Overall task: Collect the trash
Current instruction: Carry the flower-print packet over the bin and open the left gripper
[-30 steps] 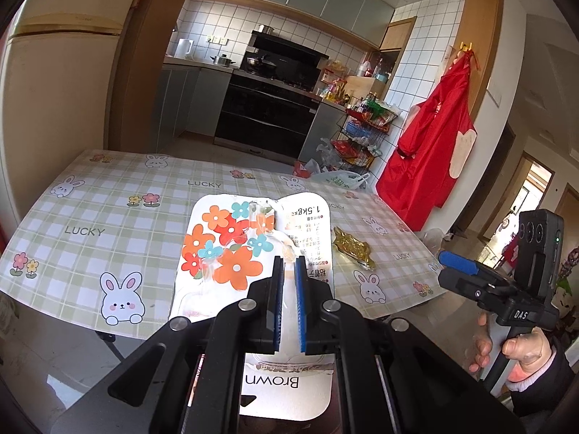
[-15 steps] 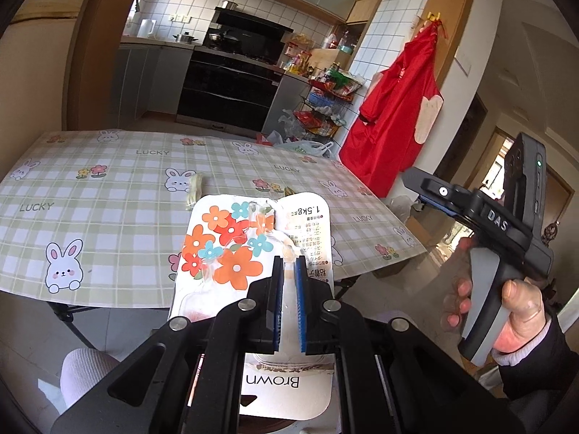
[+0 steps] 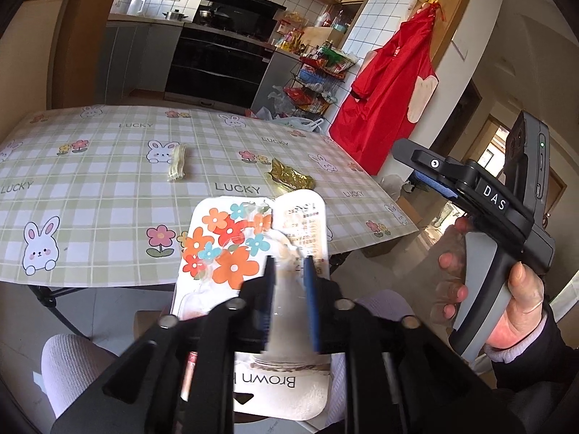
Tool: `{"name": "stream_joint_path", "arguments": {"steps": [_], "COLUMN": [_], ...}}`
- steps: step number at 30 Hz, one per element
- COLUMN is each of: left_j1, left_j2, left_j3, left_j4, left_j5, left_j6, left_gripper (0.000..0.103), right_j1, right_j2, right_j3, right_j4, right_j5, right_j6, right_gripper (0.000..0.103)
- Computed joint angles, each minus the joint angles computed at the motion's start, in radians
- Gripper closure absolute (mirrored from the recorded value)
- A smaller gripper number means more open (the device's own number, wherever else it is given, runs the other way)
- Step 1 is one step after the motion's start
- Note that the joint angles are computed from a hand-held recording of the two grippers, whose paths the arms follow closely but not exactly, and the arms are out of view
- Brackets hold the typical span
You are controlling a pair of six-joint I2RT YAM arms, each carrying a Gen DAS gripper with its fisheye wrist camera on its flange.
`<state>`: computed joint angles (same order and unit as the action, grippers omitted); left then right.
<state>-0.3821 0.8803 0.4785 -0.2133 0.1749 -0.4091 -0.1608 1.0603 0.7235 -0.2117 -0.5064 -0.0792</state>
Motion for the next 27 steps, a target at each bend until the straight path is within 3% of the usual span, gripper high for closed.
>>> {"name": "stream_joint_path", "arguments": {"steps": [1, 6, 9, 22, 27], "left_j1": [0.012, 0.075, 0.135, 0.201, 0.242], "left_j2": [0.003, -0.020, -0.038, -0.047, -0.016], "left_j3": [-0.007, -0.037, -0.055, -0.061, -0.054], "left_j4": [0.008, 0.008, 0.003, -0.025, -0.005], "left_j5": [0.014, 0.011, 0.032, -0.003, 0.000], "left_j6": [-0.006, -0.057, -0.085, -0.117, -0.073], "left_gripper": [0.041, 0.018, 0.012, 0.006, 0.006], "right_j1": [-0.002, -0.006, -0.014, -0.013, -0.032], "right_j2": [0.003, 0.002, -0.003, 0.008, 0.050], "right_j3": [0.000, -0.010, -0.022, -0.051, -0.044], "right_j4": [-0.001, 0.000, 0.011, 0.055, 0.074], "right_j5": [-0.004, -0.006, -0.012, 0.013, 0.008], "right_j6": [0.001, 0.012, 0.019, 0.031, 0.020], "right_gripper": [0.006, 0.006, 0.006, 0.006, 0.006]}}
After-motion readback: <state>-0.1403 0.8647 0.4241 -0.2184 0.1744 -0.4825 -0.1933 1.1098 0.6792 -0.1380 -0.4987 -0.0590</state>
